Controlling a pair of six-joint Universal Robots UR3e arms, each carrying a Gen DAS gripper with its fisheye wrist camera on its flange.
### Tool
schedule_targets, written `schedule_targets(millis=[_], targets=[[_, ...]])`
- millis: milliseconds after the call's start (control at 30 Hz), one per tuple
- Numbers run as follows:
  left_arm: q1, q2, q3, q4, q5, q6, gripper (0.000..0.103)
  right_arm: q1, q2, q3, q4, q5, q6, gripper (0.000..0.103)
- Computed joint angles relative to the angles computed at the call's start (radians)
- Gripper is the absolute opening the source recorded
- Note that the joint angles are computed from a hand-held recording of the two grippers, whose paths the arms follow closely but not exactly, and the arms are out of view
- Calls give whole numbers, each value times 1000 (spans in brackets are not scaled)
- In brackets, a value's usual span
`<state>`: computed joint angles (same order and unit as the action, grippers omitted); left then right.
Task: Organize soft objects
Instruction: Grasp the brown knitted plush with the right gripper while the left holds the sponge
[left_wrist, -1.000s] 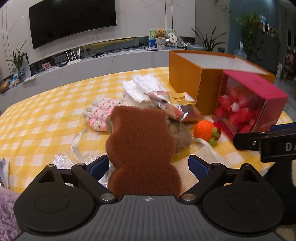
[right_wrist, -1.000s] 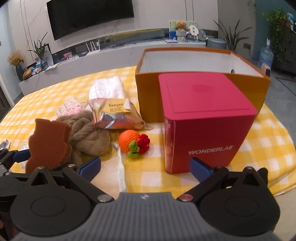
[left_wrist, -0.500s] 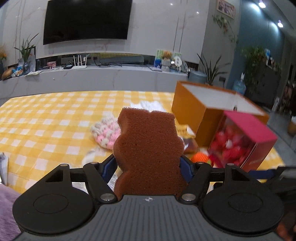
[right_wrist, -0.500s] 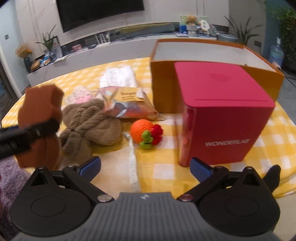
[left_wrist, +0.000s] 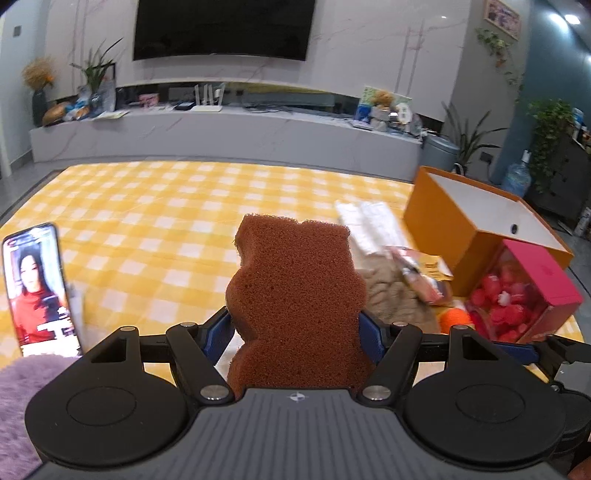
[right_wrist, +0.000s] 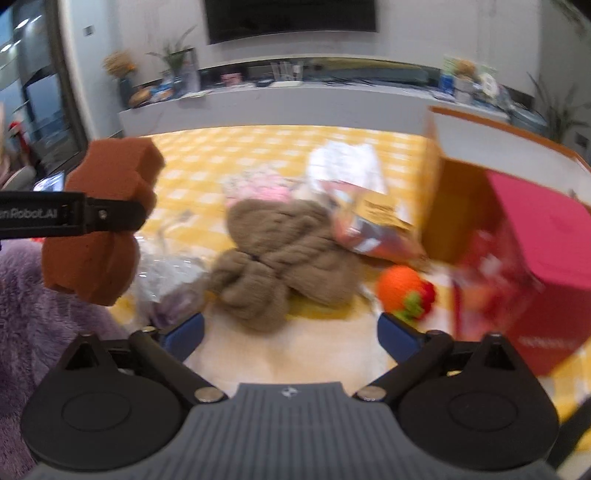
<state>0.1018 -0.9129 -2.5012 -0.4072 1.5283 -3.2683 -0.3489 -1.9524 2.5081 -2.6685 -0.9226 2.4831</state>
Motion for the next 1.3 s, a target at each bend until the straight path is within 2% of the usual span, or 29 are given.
schedule_targets(millis=[67, 200, 333, 467, 667, 733, 767, 1067, 1300], targets=[[40, 31, -12, -16, -20, 7, 81, 67, 64, -26, -61, -19, 3, 84], [100, 55, -31, -21, -81, 30, 81, 214, 244, -68, -319, -148, 42, 83], [115, 18, -54, 38, -103, 34, 81, 308, 393, -152, -410, -219, 24, 83], [150, 4, -80, 65, -139, 41, 81, 387, 521, -219, -501, -294, 59, 83], [157, -57, -77, 89, -162, 35, 81, 479, 653, -261, -625, -429, 83, 90], [151, -84, -70, 100, -168, 30, 81, 489, 686, -263, -662, -464, 95, 82], [146, -95, -68, 106, -168, 30, 81, 484, 694, -259, -683, -470, 101, 76], [73, -143, -51, 159, -102, 14, 81, 395, 558, -167, -668, -345, 44, 43], [33, -74, -45, 129, -59, -3, 81, 253, 341, -122, -477, -127, 14, 37]])
